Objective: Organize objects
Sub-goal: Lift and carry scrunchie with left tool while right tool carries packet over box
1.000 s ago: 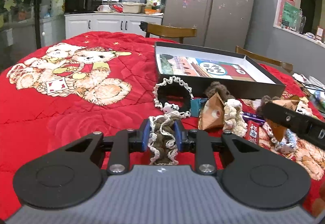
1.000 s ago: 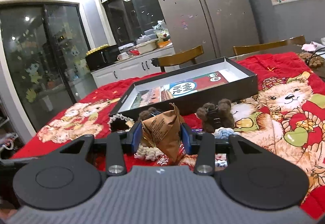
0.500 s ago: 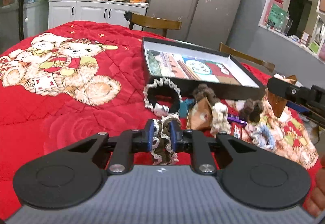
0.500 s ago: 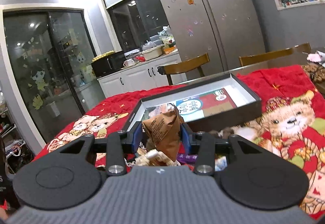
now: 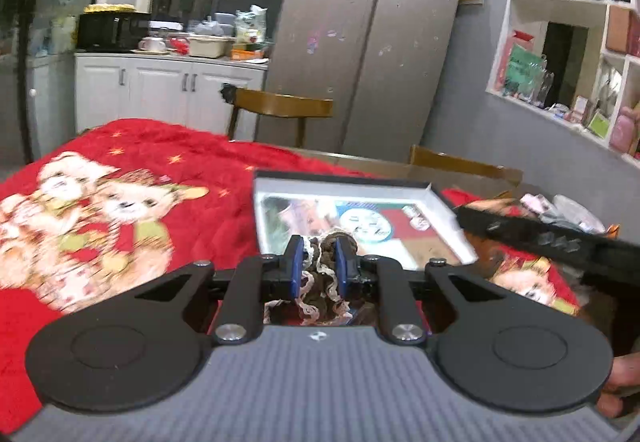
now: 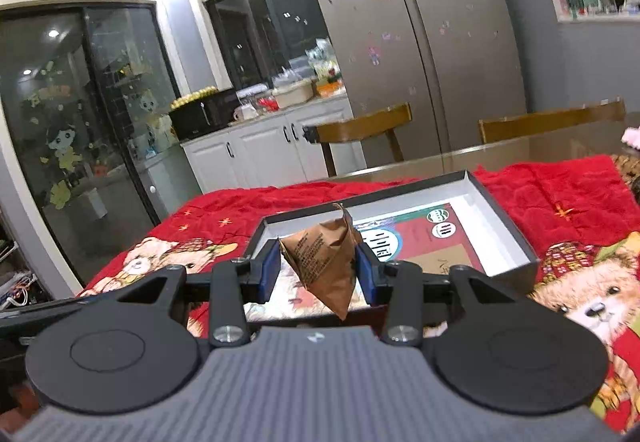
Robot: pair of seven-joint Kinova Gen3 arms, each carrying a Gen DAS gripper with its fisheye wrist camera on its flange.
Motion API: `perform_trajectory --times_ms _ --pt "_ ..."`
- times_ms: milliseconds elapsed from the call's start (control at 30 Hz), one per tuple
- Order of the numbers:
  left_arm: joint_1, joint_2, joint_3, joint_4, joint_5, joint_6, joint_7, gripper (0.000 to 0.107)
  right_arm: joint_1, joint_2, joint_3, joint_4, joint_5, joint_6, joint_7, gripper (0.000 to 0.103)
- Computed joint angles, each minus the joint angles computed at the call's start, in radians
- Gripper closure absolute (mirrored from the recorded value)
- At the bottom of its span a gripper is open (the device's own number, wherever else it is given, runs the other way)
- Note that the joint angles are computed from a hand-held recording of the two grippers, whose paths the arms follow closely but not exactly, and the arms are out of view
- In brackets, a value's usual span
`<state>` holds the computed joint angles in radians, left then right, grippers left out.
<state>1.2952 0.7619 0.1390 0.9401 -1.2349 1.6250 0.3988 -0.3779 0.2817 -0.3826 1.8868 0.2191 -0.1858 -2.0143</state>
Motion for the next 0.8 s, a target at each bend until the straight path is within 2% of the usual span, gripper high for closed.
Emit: perform_trajectory --times_ms 67,233,300,400,500,667,800 --pt "-0.007 -0.008 -0.032 0.009 -0.003 -0.035 -0.005 0.087 0.050 0.056 -0.056 -0.067 0.045 0.041 -0.020 0.058" --pt "-0.034 -0.022 -0.107 0.065 0.004 -0.150 0.015 0.087 0.030 0.162 -0.042 -0.179 0.020 0.104 0.050 0.058" --pt "-0.049 -0.028 -0.129 0.096 0.024 -0.200 0.034 0.087 0.047 0.198 -0.064 -0.228 0.001 0.160 0.071 0.058" --pt "-0.079 0.003 -0.148 0.055 0.096 -0.201 -0.032 0.087 0.061 0.229 -0.075 -0.248 -0.024 0.172 0.116 0.058" --pt "-0.101 -0.003 -0.162 0.078 0.158 -0.248 -0.046 0.087 0.063 0.241 -0.076 -0.251 -0.048 0.182 0.163 0.058" --pt "-0.086 -0.013 -0.215 0.124 0.202 -0.285 -0.043 0.087 0.046 0.252 -0.059 -0.273 -0.107 0.226 0.224 0.058" --pt "-0.100 -0.013 -0.222 0.138 0.242 -0.287 -0.066 0.087 0.033 0.265 -0.046 -0.291 -0.157 0.256 0.268 0.058"
